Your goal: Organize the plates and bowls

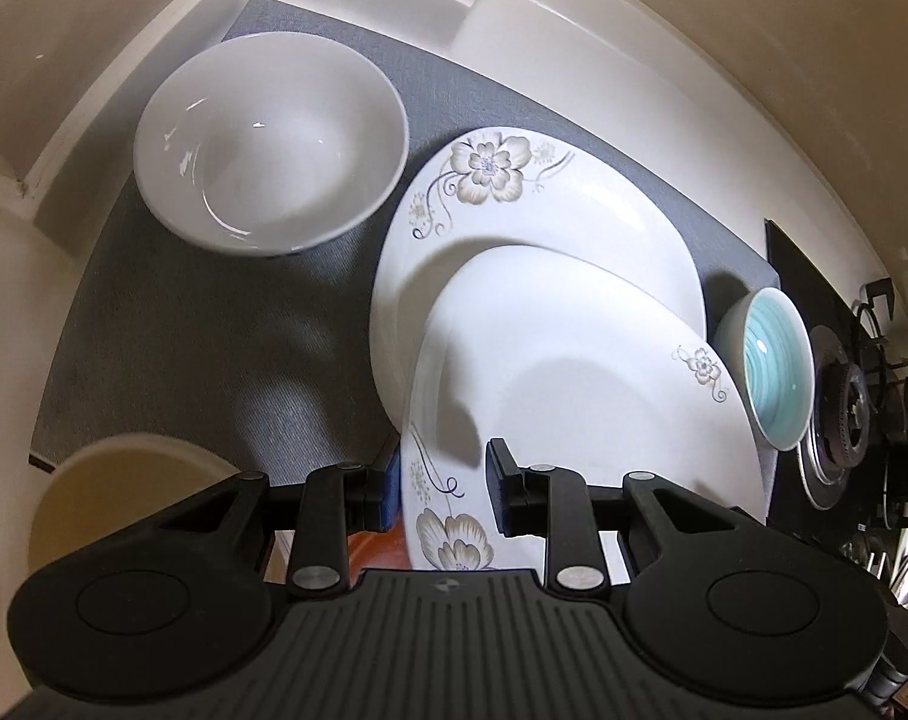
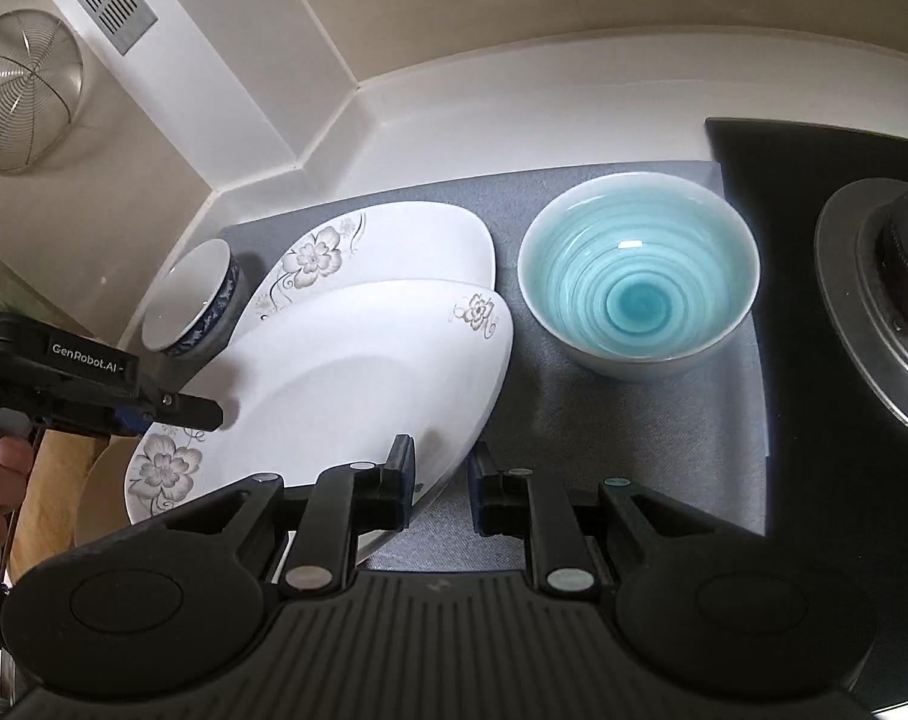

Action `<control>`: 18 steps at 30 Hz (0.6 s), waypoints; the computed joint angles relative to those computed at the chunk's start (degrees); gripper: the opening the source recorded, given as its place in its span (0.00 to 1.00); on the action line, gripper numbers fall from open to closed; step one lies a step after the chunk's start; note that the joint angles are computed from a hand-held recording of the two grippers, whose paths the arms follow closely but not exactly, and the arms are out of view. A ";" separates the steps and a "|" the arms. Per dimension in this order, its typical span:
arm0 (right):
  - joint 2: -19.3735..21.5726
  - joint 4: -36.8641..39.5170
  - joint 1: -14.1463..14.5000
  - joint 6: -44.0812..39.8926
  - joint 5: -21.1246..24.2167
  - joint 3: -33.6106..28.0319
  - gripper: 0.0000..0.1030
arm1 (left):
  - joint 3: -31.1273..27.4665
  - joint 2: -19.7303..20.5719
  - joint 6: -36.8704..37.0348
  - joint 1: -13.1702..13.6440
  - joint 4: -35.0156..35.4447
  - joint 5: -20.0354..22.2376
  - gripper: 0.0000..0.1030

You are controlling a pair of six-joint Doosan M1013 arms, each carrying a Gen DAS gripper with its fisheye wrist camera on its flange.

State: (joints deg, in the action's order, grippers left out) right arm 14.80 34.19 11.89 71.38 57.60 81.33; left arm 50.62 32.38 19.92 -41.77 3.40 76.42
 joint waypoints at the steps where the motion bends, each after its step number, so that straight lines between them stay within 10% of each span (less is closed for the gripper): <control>1: 0.04 -0.30 0.14 0.26 -0.14 -0.08 0.19 | 0.01 0.06 0.00 0.10 -0.11 0.11 0.29; 18: 2.05 -6.69 2.23 5.49 -3.57 -2.17 0.16 | 3.99 -1.56 -1.80 1.40 -3.43 -4.68 0.32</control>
